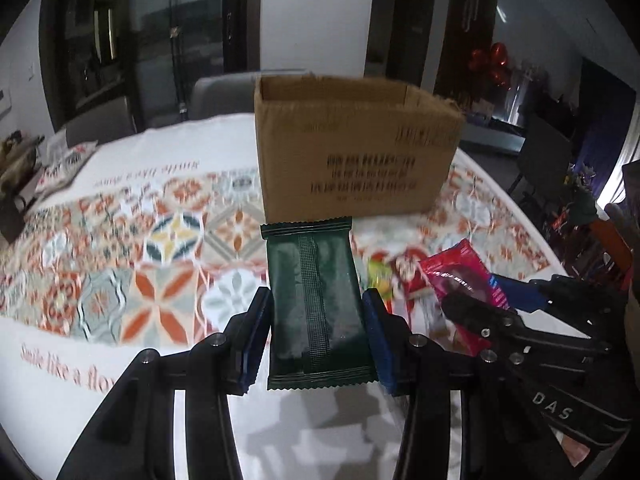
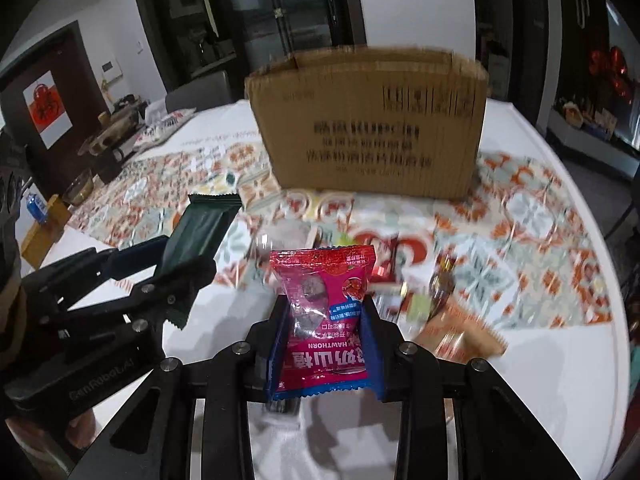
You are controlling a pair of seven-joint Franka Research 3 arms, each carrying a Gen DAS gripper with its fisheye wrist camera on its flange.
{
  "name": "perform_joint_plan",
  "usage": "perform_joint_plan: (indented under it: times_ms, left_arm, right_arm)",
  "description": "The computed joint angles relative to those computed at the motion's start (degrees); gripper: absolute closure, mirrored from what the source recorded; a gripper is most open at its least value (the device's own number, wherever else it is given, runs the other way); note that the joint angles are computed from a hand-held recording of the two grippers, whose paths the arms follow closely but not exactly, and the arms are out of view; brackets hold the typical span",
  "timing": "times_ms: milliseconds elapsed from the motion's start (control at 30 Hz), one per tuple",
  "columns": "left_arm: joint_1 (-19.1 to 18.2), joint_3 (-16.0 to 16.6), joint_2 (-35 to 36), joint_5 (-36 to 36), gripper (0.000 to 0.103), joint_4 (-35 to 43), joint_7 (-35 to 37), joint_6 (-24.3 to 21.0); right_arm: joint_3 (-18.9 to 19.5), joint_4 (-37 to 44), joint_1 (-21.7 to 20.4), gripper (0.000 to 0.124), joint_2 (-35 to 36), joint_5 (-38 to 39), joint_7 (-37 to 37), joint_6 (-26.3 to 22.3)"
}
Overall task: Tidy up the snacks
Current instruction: 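Carry both snacks over the box and open both grippers to drop them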
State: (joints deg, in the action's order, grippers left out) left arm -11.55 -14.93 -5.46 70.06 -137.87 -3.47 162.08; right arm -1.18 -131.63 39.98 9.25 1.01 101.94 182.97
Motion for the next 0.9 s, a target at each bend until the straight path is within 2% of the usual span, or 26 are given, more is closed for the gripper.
perform_joint_plan:
  times_ms: [133, 200, 233, 333, 433, 633, 733, 900]
  left_arm:
    - [0.52, 0.55, 0.50, 0.12, 0.058, 2.72, 2.39, -0.43]
    - [0.79, 1.06, 1.00, -0.93, 0.058, 4.20, 4.80, 0.39]
    - [0.96, 1.36, 1.23, -1.79, 0.058, 4.85, 6.15, 0.92]
    - [1.41, 1.97, 2.36, -4.09, 0.058, 7.13, 9.66, 2.31]
    - [1.62, 2.27, 3.46, -4.81, 0.058, 9.96, 12.82, 1.62]
    - [1.76, 3.55, 6.56, -5.99, 0.058, 15.76, 19.32, 1.57]
    - [1.73, 4.33, 8.60, -9.27, 0.058, 18.66, 23.56, 2.22]
    - [1.00, 5.34, 13.05, -16.57, 0.058, 24.22, 31.52, 1.06]
  right_arm:
    - [-10.29, 2.16, 8.40, 0.089, -0.32, -6.25, 5.82, 0.36]
    - [-13.52, 3.67, 10.63, 0.089, -0.18, -9.42, 8.46, 0.24]
    - [-13.41, 4.72, 10.18, 0.089, -0.05, -10.30, 8.78, -0.32]
    - [-8.70, 8.20, 4.86, 0.089, 0.88, -9.86, 7.26, -1.58]
    - [-4.56, 11.66, 0.13, 0.089, 2.23, -8.61, 4.85, -2.53]
    - [-2.37, 19.40, -3.46, 0.089, 5.36, -8.61, 2.25, -6.09]
    - [-2.69, 23.42, -3.99, 0.089, 7.33, -9.19, 1.46, -6.98]
    - [1.73, 31.17, -8.52, 0.089, 11.40, -4.78, -4.63, -10.29]
